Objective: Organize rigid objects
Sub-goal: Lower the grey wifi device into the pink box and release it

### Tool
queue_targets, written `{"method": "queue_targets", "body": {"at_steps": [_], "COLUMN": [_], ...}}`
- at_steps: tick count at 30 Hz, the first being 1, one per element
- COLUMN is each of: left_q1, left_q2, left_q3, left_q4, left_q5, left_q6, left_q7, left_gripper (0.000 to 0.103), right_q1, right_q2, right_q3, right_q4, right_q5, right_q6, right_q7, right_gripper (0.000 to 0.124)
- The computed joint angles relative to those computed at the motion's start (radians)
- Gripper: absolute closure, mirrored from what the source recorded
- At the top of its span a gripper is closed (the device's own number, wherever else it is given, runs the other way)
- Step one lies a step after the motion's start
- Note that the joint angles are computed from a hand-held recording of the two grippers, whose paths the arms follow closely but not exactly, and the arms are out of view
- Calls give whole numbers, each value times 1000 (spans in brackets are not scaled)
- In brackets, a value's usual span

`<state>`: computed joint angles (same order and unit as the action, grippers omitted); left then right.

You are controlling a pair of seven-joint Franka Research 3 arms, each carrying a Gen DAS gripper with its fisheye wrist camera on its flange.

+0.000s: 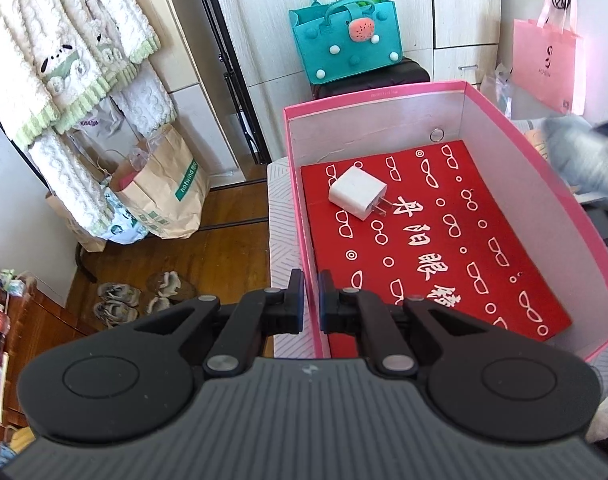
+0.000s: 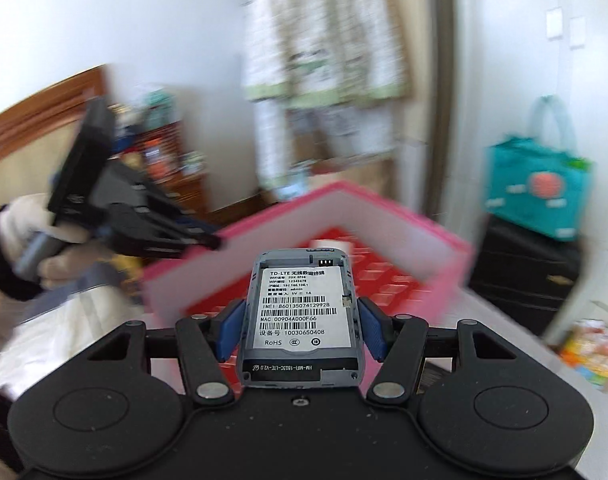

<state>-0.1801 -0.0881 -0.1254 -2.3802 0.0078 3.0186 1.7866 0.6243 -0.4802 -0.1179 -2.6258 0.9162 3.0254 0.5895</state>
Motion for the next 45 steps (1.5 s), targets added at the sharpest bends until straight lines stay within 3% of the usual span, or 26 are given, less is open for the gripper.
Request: {"method": "queue_targets", "body": {"at_steps": [2, 10, 14, 20, 24, 27, 31, 34, 36, 39, 45], "left_q1": [-16, -63, -74, -85, -95, -102, -107, -107, -102, -103, -99], "left_q2": [-1, 1, 3, 1, -2, -7, -17, -18, -19, -20, -21], "left_q3": [11, 42, 49, 47, 49, 56, 58, 57, 52, 54, 52], "left_q4": [-1, -5, 2, -1, -11, -8, -14, -15, -18, -19, -26], "left_q5": [-48, -237, -320, -443, -478, -516, -547, -546, -528, -515, -476], "left_q6": [3, 22, 15, 22, 40, 28, 27, 28, 30, 33, 47], "left_q7": [39, 208, 291, 406, 442, 475, 501, 494, 475, 463, 428], "left_gripper": [97, 97, 97, 97, 97, 97, 97, 97, 97, 97, 98], "right_q1": [2, -183, -239, -262, -267, -260, -259, -263, -270, -273, -267], "right_q2": [76, 403, 502, 564, 586, 611, 616, 575, 531, 437, 197], "right_q3": [-9, 151, 187, 219, 225, 216, 216, 224, 235, 234, 170], "right_q4": [72, 355, 474, 536, 558, 591, 589, 528, 477, 406, 233], "right_q5": [-18, -257, -323, -528, -585, -680, -743, -731, -662, -479, -343], "right_q6": [-78, -277, -398, -408, -400, -427, -408, -318, -260, -239, -247], "right_q7": [-6, 183, 155, 184, 203, 278, 305, 277, 221, 118, 166], "right_gripper": [59, 59, 59, 59, 59, 59, 59, 53, 53, 53, 49]}}
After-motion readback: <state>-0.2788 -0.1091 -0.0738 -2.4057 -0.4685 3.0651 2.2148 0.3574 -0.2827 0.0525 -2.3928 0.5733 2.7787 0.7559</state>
